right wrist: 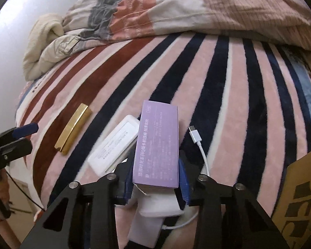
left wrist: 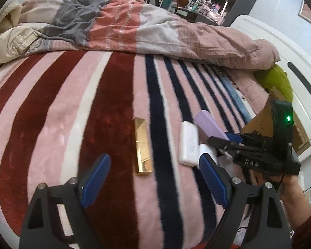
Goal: Organize rigid objects
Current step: 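Reach the right gripper to the lavender box and grasp it, then carry the lavender box into the cardboard box and release it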
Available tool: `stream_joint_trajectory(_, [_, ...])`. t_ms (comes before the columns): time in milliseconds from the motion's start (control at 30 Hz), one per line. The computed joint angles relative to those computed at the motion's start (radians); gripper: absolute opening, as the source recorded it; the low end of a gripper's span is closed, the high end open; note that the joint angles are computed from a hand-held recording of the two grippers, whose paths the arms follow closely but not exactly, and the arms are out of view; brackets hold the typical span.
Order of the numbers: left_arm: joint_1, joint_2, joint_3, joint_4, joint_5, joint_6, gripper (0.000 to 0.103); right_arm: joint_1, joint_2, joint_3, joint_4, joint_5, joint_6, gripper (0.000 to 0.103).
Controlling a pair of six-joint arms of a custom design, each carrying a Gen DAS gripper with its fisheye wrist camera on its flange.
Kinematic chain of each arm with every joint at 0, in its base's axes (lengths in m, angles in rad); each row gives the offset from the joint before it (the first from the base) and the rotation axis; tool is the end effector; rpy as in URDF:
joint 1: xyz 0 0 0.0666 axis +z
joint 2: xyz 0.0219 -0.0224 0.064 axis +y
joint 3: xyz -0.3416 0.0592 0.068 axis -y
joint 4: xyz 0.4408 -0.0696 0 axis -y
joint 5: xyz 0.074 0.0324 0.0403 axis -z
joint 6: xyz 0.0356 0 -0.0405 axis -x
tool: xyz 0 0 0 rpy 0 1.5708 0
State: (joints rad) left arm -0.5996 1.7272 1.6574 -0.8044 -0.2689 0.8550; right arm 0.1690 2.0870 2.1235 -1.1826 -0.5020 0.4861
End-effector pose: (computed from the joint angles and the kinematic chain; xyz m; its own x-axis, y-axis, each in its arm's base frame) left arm 0.5428 -0.3601 0.3435 -0.7199 -0.3891 -0.5748 -0.2132 0.9120 -0.3504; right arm 0.7201 0.1398 0.3143 -0.6339 -0.5236 -0.5691 -0.7228 0.6630 0.1951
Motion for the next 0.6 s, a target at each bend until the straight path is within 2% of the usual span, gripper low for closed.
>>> stream_joint_trajectory(167, [-0.021, 0.006, 0.055, 0.012, -0.014, -0.022, 0.085, 0.0, -0.125, -0.121, 0.033, -0.062, 0.1, 0.032])
stream_joint_trajectory(333, [-0.039, 0.017, 0.115, 0.102, 0.029, -0.069, 0.085, -0.004, -0.222, -0.171, -0.007, -0.158, 0.204, 0.032])
stream_joint_trajectory(433, [-0.051, 0.066, 0.219, 0.064, 0.007, -0.093, 0.084, -0.018, -0.277, -0.191, -0.027, -0.229, 0.283, 0.032])
stream_joint_trajectory(467, [-0.056, 0.084, 0.256, 0.057, 0.006, -0.097, 0.082, -0.021, -0.287, -0.193, -0.028, -0.239, 0.294, 0.032])
stream_joint_trajectory(533, [-0.062, 0.108, 0.304, 0.07, 0.025, -0.106, 0.055, -0.038, -0.301, -0.187, -0.045, -0.276, 0.322, 0.032])
stream_joint_trajectory(600, [-0.067, 0.14, 0.359, 0.076, 0.052, -0.115, 0.049, -0.058, -0.308, -0.177, -0.046, -0.293, 0.332, 0.032])
